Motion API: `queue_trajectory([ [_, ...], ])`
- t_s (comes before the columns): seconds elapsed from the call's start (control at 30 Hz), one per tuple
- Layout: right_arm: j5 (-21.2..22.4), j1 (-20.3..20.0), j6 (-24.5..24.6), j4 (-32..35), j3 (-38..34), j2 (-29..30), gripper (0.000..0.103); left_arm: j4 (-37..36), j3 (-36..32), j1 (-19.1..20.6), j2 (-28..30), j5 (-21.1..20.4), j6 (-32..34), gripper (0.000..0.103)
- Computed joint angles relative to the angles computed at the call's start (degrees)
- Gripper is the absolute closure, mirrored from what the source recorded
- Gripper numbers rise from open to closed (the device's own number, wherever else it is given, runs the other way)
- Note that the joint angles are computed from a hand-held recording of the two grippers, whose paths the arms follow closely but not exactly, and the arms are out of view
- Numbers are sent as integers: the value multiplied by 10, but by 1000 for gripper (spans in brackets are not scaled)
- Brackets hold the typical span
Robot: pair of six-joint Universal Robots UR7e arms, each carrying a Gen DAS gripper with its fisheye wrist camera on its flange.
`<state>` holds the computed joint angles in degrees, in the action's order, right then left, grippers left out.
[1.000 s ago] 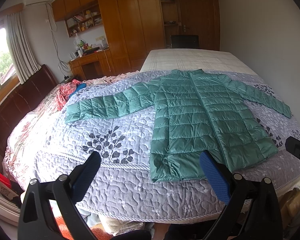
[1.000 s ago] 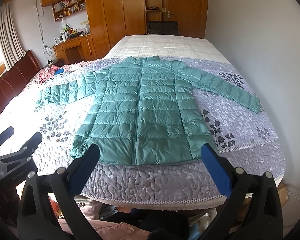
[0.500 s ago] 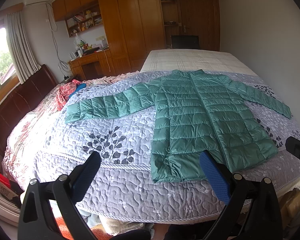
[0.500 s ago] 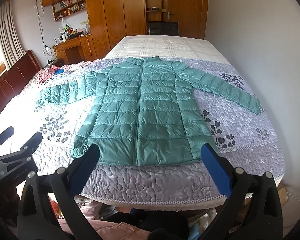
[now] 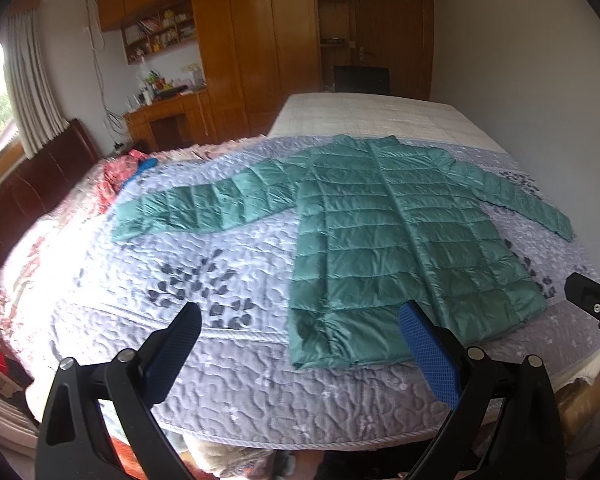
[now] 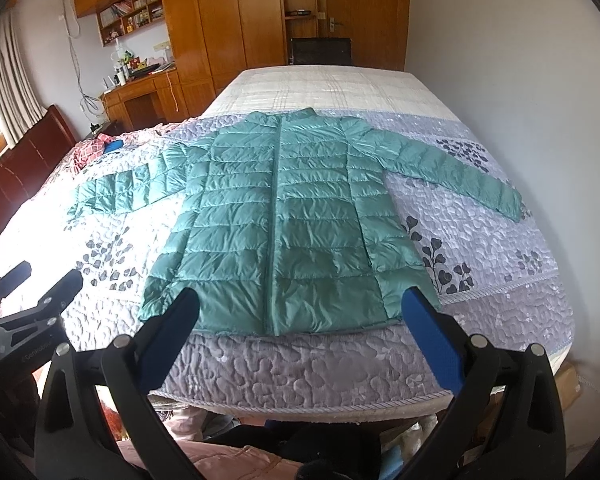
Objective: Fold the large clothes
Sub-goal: 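Grasp the teal jacket's sleeve cuff with the right gripper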
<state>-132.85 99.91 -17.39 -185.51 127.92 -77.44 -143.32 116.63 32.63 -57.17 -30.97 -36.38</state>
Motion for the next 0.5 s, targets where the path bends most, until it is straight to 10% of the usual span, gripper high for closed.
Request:
queue_trajectory([
  [0.27,57,-84,9,82,-66,-40,3,-81,-65,26,65,-10,61,4],
  [0.5,98,-192,22,204,-219,-27,3,-56,-280,72,216,-12,131,4],
])
